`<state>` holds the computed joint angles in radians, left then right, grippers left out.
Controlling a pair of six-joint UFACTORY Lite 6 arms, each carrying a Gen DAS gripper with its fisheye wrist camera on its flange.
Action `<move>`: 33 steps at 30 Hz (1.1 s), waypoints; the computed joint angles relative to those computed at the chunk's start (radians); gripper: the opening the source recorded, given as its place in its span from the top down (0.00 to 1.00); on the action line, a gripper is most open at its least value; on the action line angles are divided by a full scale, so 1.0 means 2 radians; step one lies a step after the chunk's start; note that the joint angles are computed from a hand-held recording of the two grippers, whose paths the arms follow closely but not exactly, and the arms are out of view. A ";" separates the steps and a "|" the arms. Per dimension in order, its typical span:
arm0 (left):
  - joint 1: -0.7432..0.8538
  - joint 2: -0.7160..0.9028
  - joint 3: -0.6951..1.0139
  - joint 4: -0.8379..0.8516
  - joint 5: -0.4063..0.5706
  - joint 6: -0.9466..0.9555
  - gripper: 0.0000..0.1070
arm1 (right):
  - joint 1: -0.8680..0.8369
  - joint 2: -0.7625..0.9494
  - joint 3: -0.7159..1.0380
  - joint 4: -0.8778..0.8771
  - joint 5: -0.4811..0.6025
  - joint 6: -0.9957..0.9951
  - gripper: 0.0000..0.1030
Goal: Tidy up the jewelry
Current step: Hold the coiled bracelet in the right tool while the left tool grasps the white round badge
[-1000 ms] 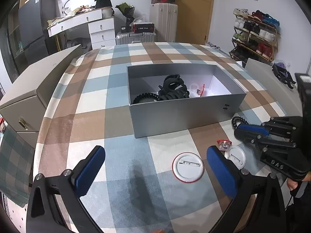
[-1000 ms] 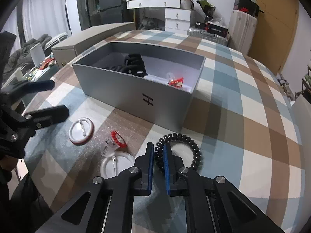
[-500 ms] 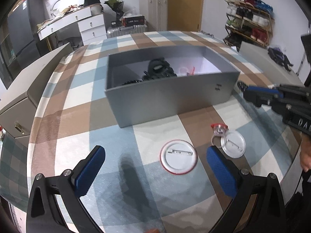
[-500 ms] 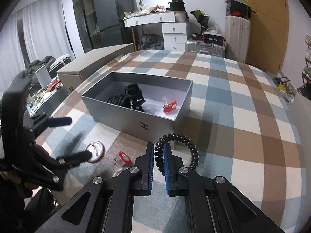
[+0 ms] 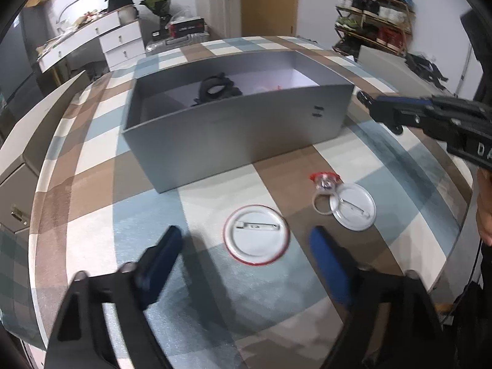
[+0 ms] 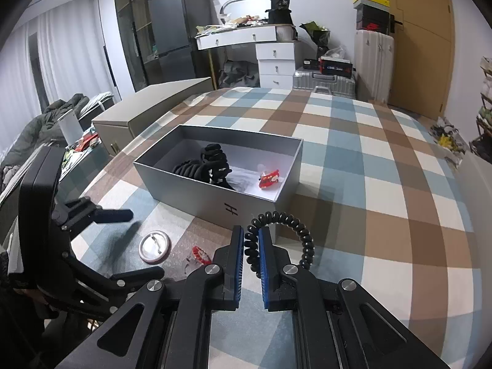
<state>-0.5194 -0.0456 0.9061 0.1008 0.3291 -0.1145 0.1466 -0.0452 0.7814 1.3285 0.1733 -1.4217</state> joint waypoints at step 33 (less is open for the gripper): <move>0.015 -0.059 -0.025 -0.092 -0.053 0.099 0.66 | 0.008 -0.024 -0.008 -0.018 0.012 0.009 0.91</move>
